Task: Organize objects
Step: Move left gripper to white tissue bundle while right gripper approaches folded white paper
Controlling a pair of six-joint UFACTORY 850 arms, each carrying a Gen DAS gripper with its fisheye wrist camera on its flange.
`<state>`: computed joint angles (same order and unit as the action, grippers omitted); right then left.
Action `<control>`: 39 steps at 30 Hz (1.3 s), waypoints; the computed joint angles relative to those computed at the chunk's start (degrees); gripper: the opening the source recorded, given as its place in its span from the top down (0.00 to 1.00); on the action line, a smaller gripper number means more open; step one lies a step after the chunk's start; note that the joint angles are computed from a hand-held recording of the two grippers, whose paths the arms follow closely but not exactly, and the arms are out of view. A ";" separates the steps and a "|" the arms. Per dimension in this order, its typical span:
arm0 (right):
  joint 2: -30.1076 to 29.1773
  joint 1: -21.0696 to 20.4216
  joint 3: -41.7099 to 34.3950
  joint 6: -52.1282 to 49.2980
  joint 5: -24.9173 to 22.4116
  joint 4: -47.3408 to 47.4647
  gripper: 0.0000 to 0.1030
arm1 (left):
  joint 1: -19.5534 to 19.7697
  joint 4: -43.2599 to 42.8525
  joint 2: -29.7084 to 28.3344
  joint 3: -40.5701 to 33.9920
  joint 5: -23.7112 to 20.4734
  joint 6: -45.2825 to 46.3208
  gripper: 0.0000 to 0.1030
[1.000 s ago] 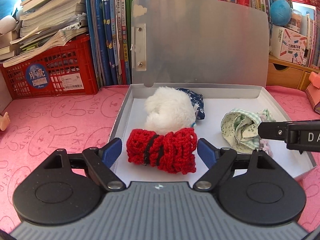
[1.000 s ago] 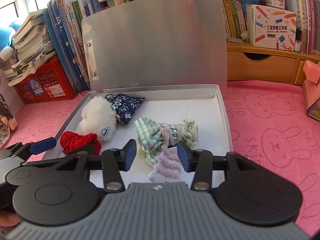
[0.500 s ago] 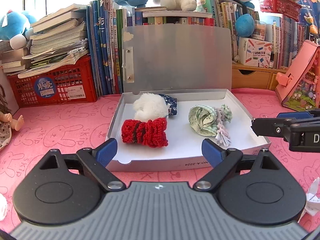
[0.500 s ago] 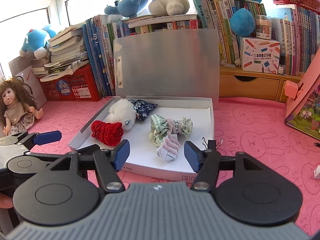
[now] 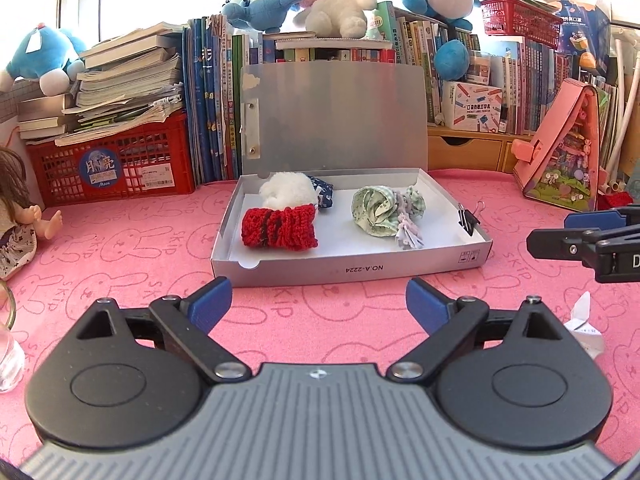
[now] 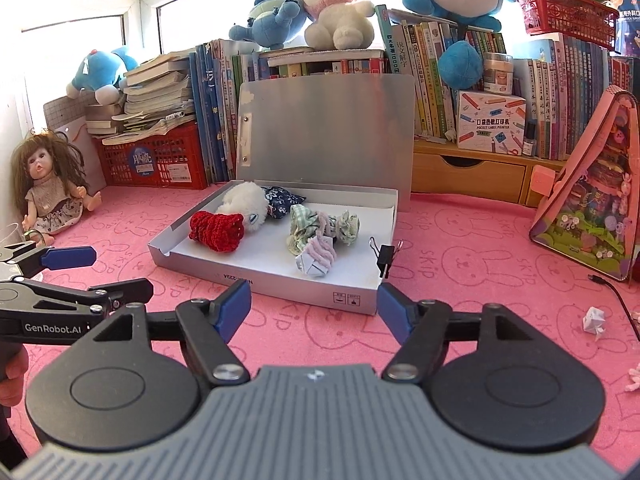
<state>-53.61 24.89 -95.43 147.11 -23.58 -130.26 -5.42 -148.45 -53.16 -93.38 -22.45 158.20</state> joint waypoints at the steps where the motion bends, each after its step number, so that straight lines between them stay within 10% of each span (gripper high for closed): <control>1: 0.42 0.19 1.14 -0.17 -1.12 -0.38 0.19 | 0.19 -0.91 0.42 1.21 -0.72 0.97 0.06; 26: 0.17 0.24 11.63 14.07 -6.90 -0.97 0.04 | 1.05 -12.71 1.74 12.22 -5.98 10.17 0.05; 39: -1.61 1.61 8.92 2.39 -7.18 6.45 0.04 | 0.63 -16.94 0.73 12.26 -5.92 12.00 0.07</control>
<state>-55.22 26.51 -86.51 149.51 -30.76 -123.81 -4.79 -165.39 -52.43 -81.12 -28.37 170.19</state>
